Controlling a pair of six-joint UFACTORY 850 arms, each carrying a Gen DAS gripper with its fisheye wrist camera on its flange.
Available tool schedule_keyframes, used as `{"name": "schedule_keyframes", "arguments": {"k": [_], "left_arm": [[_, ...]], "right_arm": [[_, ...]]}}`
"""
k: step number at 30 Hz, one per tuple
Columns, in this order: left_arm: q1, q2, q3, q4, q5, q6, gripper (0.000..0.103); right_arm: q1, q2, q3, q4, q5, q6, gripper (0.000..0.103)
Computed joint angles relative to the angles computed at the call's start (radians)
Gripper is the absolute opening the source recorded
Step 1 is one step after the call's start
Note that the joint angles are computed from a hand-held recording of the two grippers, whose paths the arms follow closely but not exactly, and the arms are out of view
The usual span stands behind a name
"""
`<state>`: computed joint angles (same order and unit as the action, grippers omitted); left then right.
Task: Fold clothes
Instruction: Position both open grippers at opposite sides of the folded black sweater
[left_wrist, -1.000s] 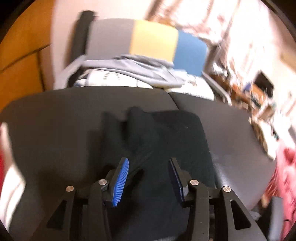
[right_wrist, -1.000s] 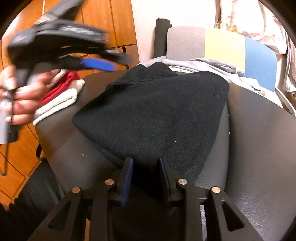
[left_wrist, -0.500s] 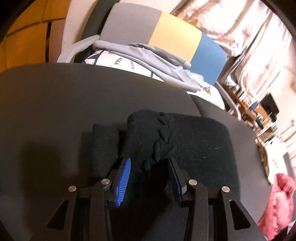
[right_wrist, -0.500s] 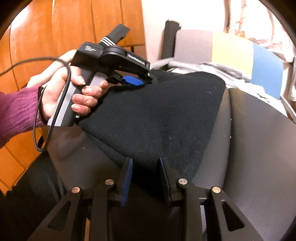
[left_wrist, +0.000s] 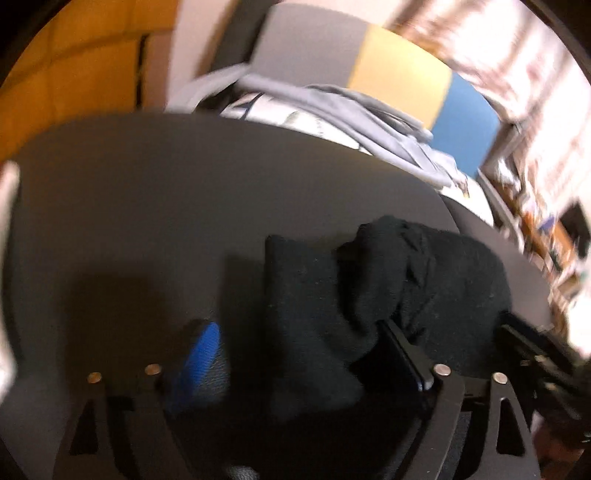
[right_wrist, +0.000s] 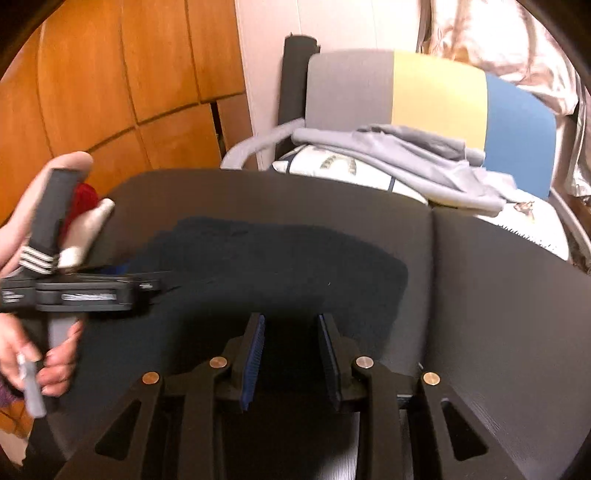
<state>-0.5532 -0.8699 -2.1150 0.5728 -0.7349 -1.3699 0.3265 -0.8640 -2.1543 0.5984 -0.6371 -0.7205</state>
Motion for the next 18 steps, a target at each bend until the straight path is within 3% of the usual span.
{"name": "schedule_keyframes", "arguments": {"k": [2, 5, 8, 12, 15, 18], "left_arm": [[0.003, 0.017, 0.04, 0.03, 0.019, -0.052, 0.091], [-0.018, -0.008, 0.007, 0.113, -0.053, -0.065, 0.097], [-0.007, 0.021, 0.055, 0.082, -0.008, -0.092, 0.099], [-0.01, 0.1, 0.15, 0.102, 0.035, -0.233, 0.094], [-0.041, 0.152, 0.201, 0.227, 0.0, -0.393, 0.093], [-0.084, 0.154, 0.182, 0.332, -0.057, -0.415, 0.093]], "right_arm": [[0.001, -0.04, -0.048, -0.005, 0.001, 0.057, 0.03], [0.008, -0.035, -0.025, -0.018, 0.058, 0.06, 0.029], [0.003, -0.004, 0.031, 0.051, 0.087, -0.008, 0.029], [-0.033, 0.01, 0.024, 0.141, 0.001, 0.016, 0.031], [-0.065, 0.125, 0.199, 0.357, 0.055, -0.106, 0.031], [-0.068, 0.181, 0.279, 0.406, 0.074, -0.183, 0.031]]}}
